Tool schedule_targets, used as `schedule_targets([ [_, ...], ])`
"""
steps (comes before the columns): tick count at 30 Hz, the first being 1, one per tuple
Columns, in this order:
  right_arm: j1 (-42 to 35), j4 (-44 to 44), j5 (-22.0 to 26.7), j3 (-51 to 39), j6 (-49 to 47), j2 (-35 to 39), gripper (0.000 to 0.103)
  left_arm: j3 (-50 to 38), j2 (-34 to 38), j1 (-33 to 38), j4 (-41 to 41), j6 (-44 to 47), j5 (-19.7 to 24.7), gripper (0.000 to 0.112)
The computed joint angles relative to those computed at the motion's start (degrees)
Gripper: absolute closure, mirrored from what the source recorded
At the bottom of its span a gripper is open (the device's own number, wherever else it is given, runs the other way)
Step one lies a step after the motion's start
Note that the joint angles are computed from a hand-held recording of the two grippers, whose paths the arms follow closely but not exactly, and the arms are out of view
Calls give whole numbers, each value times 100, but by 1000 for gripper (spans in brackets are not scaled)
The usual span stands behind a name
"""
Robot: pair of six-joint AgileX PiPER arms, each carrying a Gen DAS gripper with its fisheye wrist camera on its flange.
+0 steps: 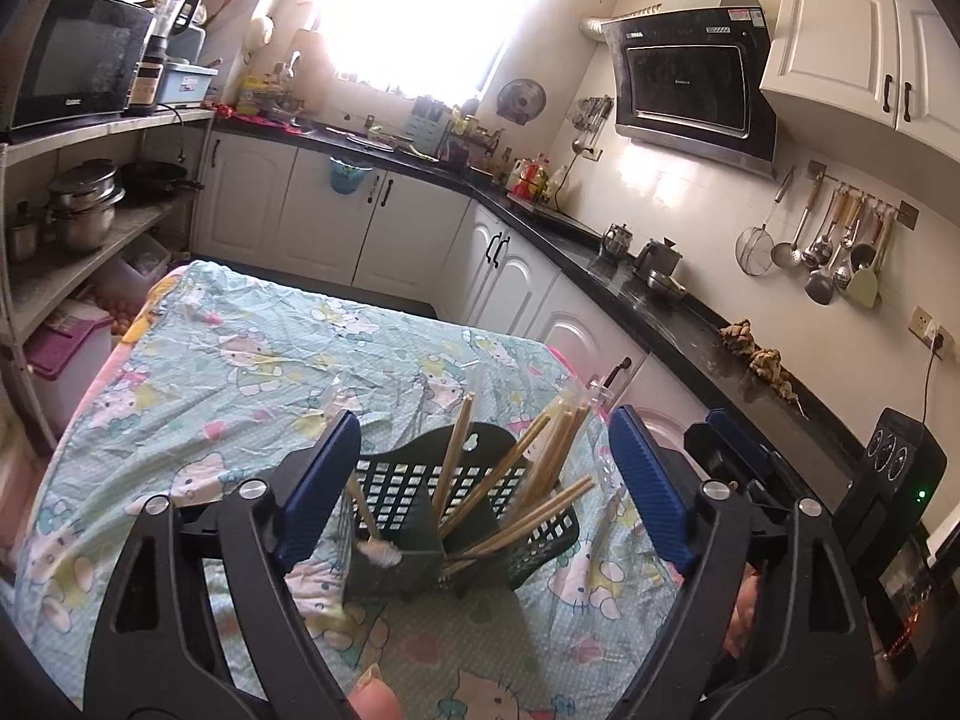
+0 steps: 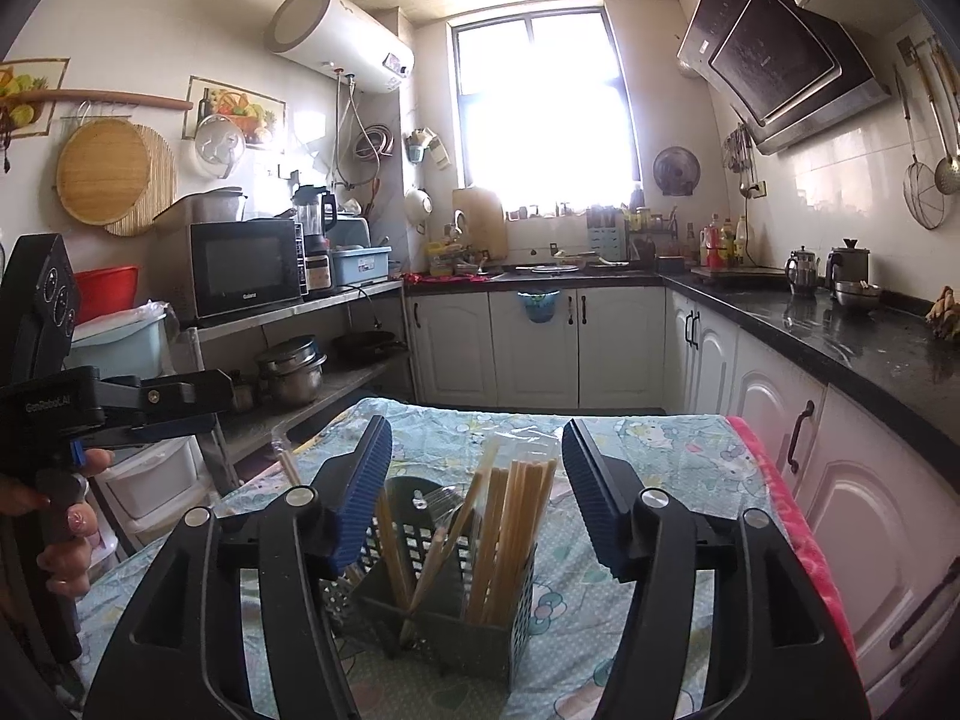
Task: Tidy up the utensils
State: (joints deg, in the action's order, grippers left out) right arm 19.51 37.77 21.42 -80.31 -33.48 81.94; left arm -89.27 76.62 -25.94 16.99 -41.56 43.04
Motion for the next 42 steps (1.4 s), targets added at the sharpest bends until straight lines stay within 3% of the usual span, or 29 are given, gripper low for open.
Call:
schedule_targets([
  [6, 165, -475, -39, 271, 444, -344, 38, 428, -439, -254, 419, -397, 60, 20],
  [27, 988, -3022, -219, 1430, 2824, -1200, 9, 1774, -1358, -1225, 1714, -1902, 620, 20],
  [32, 1327, -4034, -225, 1757, 3784, -1289, 8, 2119, -1442, -1515, 2062, -2327, 807, 20],
  [36, 1462, -4215, -343, 2070, 4005, -1391, 7, 2437, -1529, -1859, 2433, -2788, 961, 20],
  [42, 1847, -6040, -442, 2534, 5842, -1481, 7, 2842, -1639, -2364, 3020, -3421, 1230, 20],
])
